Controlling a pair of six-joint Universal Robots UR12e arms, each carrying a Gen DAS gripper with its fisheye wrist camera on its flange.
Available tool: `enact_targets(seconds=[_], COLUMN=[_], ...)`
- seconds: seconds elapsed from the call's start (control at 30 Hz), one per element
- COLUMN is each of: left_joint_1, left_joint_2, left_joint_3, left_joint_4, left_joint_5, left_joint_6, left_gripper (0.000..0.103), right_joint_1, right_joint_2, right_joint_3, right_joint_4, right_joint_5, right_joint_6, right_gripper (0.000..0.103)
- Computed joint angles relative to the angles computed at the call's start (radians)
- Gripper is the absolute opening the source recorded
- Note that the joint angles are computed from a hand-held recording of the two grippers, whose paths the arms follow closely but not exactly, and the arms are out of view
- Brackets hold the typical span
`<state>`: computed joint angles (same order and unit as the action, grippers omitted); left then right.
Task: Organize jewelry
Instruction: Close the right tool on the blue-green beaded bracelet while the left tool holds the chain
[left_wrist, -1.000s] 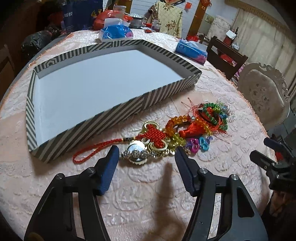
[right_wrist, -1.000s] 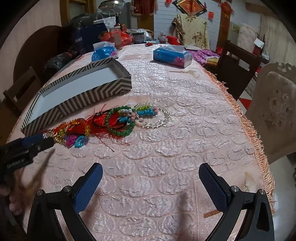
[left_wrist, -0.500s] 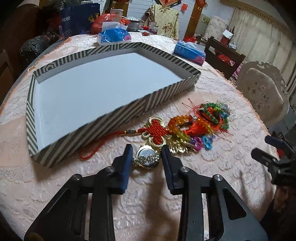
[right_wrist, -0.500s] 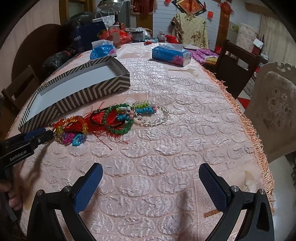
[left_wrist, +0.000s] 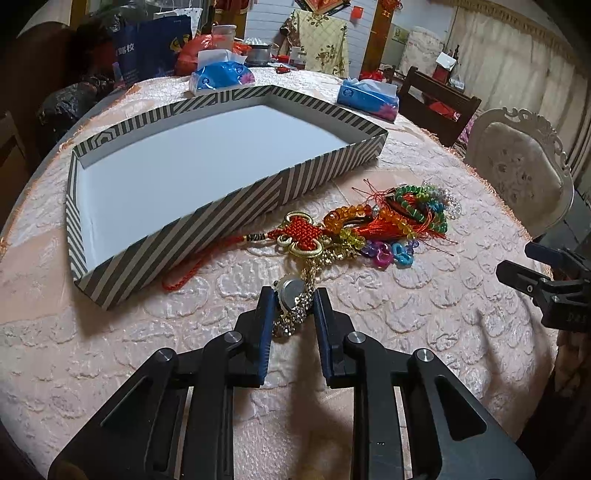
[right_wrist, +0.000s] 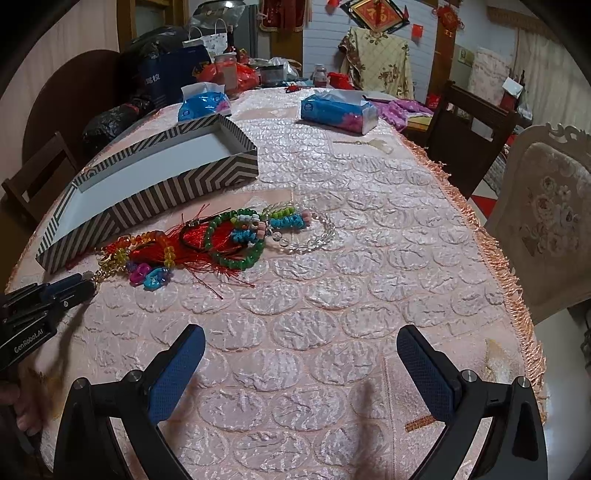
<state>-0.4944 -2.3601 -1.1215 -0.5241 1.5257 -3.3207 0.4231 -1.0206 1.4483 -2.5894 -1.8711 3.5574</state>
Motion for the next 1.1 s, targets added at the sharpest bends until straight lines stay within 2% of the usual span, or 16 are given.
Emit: enact_targets(seconds=[0.13, 0.2, 0.27, 0.33, 0.37, 0.43, 0.53, 0.67, 0.73, 0.83, 0.9, 0.93, 1.1], left_joint_1=[0.001, 0.003, 0.007, 0.009, 0.01, 0.011, 0.012, 0.013, 0.013, 0.014, 0.014, 0.014, 0.015], left_joint_2=[0.01, 0.015, 0.019, 0.023, 0.025, 0.027, 0.025, 0.023, 0.023, 0.021, 0.02, 0.02, 0.02], left_joint_3=[-0.024, -0.034, -0.046, -0.055, -0.059, -0.062, -0.058, -0.054, -0.053, -0.049, -0.048, -0.048, -0.047], left_joint_4=[0.041, 0.054, 0.078, 0.097, 0.101, 0.101, 0.086, 0.079, 0.074, 0.07, 0.069, 0.069, 0.068], left_joint_5=[-0.001, -0.01, -0.029, -0.037, -0.044, -0.048, -0.045, -0.046, -0.047, -0.049, -0.05, -0.051, -0.053], left_joint_6=[-0.025, -0.038, -0.048, -0.055, -0.061, -0.072, -0.084, -0.089, -0.093, -0.1, -0.101, -0.102, -0.104], left_gripper=[0.012, 0.011, 0.01, 0.009, 0.009, 0.009, 0.01, 0.01, 0.011, 0.012, 0.012, 0.012, 0.013], right_joint_1=[-0.003, -0.009, -0.018, -0.028, -0.038, -0.052, -0.073, -0.077, -0.076, -0.081, -0.081, -0.081, -0.08], right_joint_2=[-0.004, -0.01, -0.015, -0.013, -0.007, 0.009, 0.037, 0.083, 0.097, 0.112, 0.123, 0.123, 0.114], right_joint_3=[0.008, 0.021, 0.034, 0.035, 0.027, 0.006, -0.03, -0.091, -0.109, -0.124, -0.139, -0.141, -0.123], right_joint_4=[-0.016, -0.05, -0.097, -0.135, -0.15, -0.163, -0.161, -0.144, -0.148, -0.146, -0.121, -0.111, -0.134], right_joint_5=[0.007, 0.025, 0.049, 0.073, 0.105, 0.151, 0.257, 0.294, 0.29, 0.319, 0.322, 0.318, 0.312], right_joint_6=[0.017, 0.031, 0.037, 0.036, 0.022, -0.013, -0.06, -0.155, -0.182, -0.193, -0.203, -0.204, -0.201], right_gripper=[0.103, 0.103, 0.098, 0.088, 0.083, 0.065, 0.051, 0.048, 0.04, 0.028, 0.025, 0.018, 0.012])
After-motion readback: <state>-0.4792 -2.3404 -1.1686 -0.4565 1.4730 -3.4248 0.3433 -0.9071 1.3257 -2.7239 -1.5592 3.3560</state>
